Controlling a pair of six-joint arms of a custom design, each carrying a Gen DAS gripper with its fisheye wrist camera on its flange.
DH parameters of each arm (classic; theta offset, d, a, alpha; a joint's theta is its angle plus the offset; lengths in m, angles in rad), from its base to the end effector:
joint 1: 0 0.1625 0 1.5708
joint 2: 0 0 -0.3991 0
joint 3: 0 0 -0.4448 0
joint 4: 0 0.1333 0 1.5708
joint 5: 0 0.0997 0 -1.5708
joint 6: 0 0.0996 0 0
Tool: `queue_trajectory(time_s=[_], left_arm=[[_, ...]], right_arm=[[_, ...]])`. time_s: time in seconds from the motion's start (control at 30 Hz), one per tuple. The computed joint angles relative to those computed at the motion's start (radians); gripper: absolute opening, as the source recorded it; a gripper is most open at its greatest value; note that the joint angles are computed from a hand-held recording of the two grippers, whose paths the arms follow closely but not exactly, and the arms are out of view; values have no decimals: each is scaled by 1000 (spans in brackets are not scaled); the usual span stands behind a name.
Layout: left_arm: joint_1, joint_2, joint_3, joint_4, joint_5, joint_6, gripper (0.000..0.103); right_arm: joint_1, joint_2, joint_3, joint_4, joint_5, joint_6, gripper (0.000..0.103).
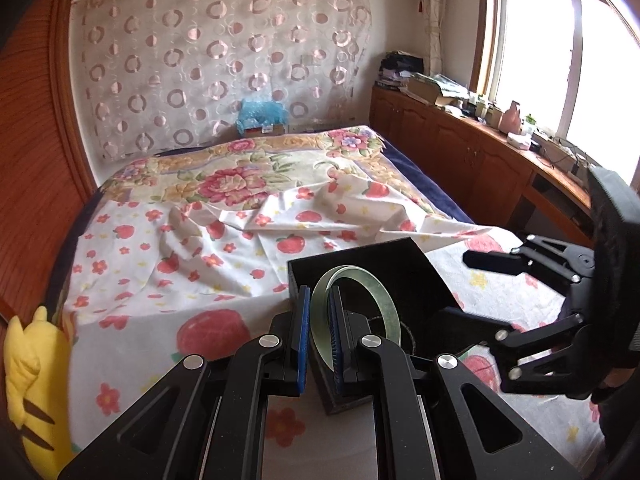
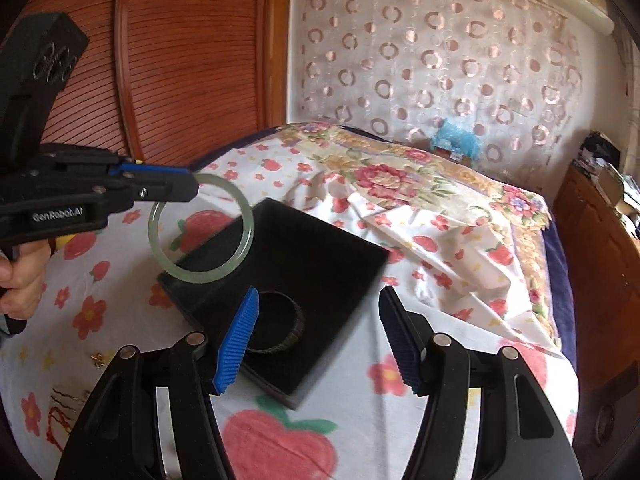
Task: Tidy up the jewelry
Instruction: 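Carry both bangles over the black box and open both tools to drop them in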
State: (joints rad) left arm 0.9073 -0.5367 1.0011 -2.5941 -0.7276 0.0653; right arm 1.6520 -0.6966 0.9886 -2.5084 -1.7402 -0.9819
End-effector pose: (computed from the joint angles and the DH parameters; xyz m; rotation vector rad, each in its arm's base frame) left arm -0.3662 -0.8057 0.1640 0.5493 2.2800 -0.9453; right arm 0.1868 -0.8585 0.2721 1.2675 -2.3029 0.6942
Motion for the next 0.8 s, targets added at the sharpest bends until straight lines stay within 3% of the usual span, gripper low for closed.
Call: queue_trajectory(time_s=[0.23, 0.47, 0.8], left_arm=[[19, 28, -31, 74, -38, -38, 8], [16, 40, -35, 108, -28, -48, 10], [-16, -39, 102, 25, -23, -59, 20]], right_arm=[[-16, -6, -5, -8, -9, 20, 65], [-22, -28, 28, -24, -1, 13, 65], [-35, -158, 225, -129, 5, 35, 65]])
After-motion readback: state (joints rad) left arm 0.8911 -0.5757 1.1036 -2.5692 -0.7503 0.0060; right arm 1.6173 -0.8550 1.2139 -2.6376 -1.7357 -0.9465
